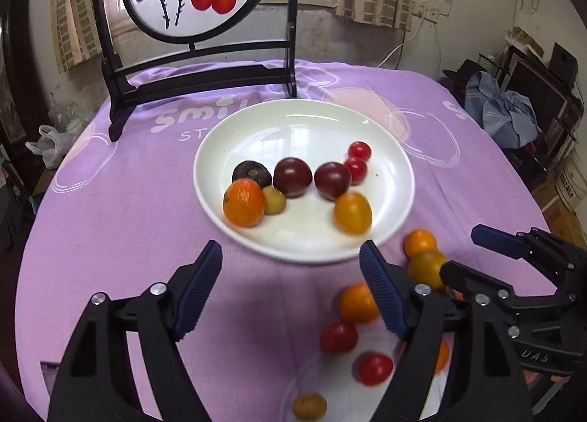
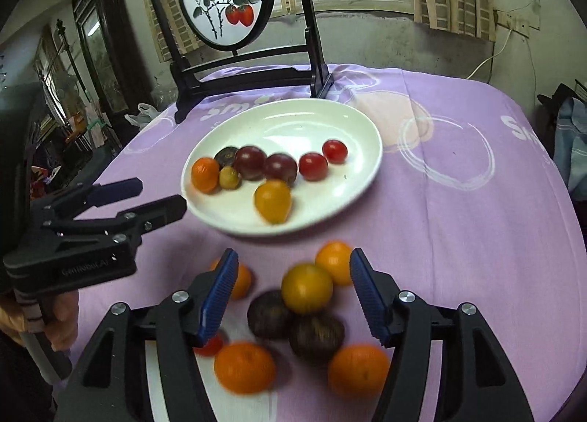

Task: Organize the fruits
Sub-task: 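Carry the mandarin and plum to the white plate and open both tools, then grasp a mandarin with the right tool while the left tool grasps a small yellow-brown fruit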

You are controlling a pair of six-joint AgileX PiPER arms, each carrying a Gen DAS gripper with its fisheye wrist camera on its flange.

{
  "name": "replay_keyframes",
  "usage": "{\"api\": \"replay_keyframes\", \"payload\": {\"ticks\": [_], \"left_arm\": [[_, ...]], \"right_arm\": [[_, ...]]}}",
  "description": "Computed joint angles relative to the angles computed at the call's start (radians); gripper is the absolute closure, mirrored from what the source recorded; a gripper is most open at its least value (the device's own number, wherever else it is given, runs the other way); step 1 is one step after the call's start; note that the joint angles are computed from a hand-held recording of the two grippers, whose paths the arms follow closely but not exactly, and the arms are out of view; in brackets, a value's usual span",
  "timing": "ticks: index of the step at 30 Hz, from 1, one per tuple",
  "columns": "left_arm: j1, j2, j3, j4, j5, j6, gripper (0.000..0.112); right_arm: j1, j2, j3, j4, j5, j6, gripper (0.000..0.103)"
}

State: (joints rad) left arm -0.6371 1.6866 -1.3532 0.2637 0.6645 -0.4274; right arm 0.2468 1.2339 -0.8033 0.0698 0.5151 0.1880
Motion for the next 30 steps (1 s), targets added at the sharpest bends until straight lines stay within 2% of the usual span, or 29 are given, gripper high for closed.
{"api": "replay_keyframes", "payload": {"ticks": [2, 5, 9, 13, 17, 21, 25, 28, 30], "left_arm": [[-0.040, -0.057, 0.079, 0.083, -0.010, -0.074, 0.033], [-0.097, -0.143, 0.200, 0.179, -0.027, -0.187, 0.029], [-0.169, -0.226, 0.332, 0.325, -0.018, -0.371, 0.025], [-0.171, -0.266, 0.421, 0.328, -0.051, -0.437, 0.023], [-0.184, -0.258, 0.476, 0.405, -0.065, -0.527, 0.022], [-0.120, -0.256, 0.521, 0.323, -0.154, -0.466, 0.022], [-0.114, -0.251, 0.531, 0.424, -0.143, -0.554, 0.023], [-0.081, -0.268, 0.533, 0.302, -0.180, -0.433, 0.022], [-0.087, -0.271, 0.533, 0.274, -0.185, -0.402, 0.022]], "right_arm": [[0.025, -0.075, 0.068, -0.031, 0.006, 0.036, 0.033], [0.088, -0.167, 0.144, -0.150, 0.034, 0.167, 0.033], [0.173, -0.247, 0.217, -0.222, 0.077, 0.296, 0.033], [0.299, -0.267, 0.269, -0.340, 0.104, 0.494, 0.033], [0.403, -0.240, 0.285, -0.417, 0.123, 0.635, 0.033], [0.517, -0.153, 0.265, -0.540, 0.162, 0.809, 0.034], [0.501, -0.074, 0.234, -0.552, 0.135, 0.820, 0.039], [0.501, -0.030, 0.210, -0.569, 0.113, 0.828, 0.040], [0.495, 0.006, 0.190, -0.593, 0.099, 0.834, 0.040]]}}
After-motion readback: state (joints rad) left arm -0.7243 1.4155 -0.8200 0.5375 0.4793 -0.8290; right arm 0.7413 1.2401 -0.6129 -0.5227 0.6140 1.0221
